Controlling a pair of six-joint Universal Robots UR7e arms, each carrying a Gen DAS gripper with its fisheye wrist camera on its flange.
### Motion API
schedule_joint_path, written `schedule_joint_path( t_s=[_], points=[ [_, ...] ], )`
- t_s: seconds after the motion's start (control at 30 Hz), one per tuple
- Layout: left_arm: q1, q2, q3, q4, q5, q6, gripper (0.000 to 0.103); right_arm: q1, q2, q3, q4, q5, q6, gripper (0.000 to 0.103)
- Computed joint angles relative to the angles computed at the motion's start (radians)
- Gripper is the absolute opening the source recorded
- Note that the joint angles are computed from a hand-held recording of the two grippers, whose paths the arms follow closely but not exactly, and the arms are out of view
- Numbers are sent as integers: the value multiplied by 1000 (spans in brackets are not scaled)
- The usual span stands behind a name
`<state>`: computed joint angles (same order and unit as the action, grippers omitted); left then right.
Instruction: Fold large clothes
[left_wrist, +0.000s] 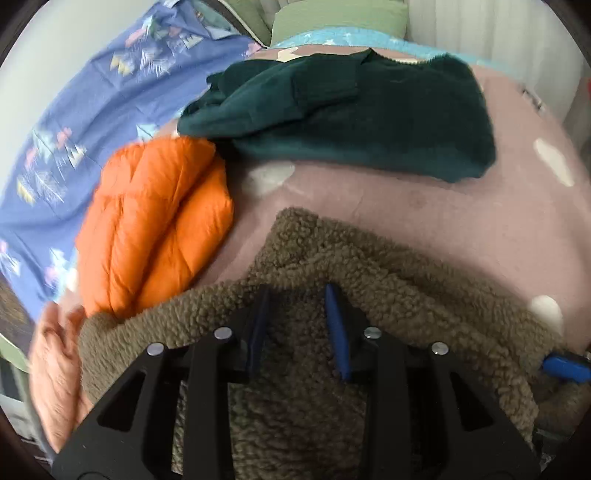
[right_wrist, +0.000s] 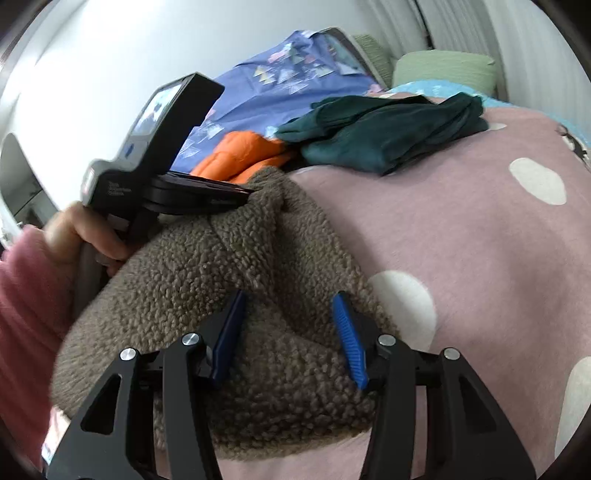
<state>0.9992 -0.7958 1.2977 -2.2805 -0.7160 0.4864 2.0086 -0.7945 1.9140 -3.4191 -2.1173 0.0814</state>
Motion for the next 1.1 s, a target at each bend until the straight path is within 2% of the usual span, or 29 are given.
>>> schedule_joint_path(
  t_s=[0.07,0.1,0.23,0.3,0.33,0.37,0.4,0.47,0.5,0.57,0.63,0.73,0.83,0.93,1.03,1.1],
  points=[
    [-13,7,30,-56,55,48,31,-14,-16,9,18,35,16,52],
    [-11,1,43,-81,50,57,31,-16,-22,12,25,46,13,52],
    [12,-53,58,-109,-65,30,31,0,-19,11,27,26,-3,54],
    [7,-81,86,-174,-79,47,32,5,-20,9,35,24,-12,56],
    [-6,-91,97,-202,-65,49,37,5,-22,11,37,29,-12,57],
    [-23,-115,133,-258,-35,56,51,4,-24,13,36,32,-10,57],
    [-36,-153,173,-298,-33,53,53,2,-25,15,34,34,-6,57],
    [-52,-248,257,-309,-98,35,54,-5,-30,24,26,50,10,57],
    [-62,-322,329,-330,-131,28,55,-4,-29,26,19,49,11,57],
    [-75,-434,441,-354,-148,5,62,4,-21,20,12,31,3,57],
    [-90,-589,590,-361,-164,-50,64,5,-18,19,5,28,0,57],
    [-102,-784,752,-277,-195,-168,70,0,-21,23,0,42,5,57],
    [-123,-885,859,-149,-132,-289,73,-1,-18,31,-21,44,5,58],
    [-117,-886,906,-136,-133,-361,73,1,-14,33,-37,36,4,58],
    [-114,-814,924,-299,-127,-323,73,3,-15,39,-44,33,8,58],
    [-122,-741,924,-406,-60,-298,76,7,-12,37,-46,25,19,58]
  ],
)
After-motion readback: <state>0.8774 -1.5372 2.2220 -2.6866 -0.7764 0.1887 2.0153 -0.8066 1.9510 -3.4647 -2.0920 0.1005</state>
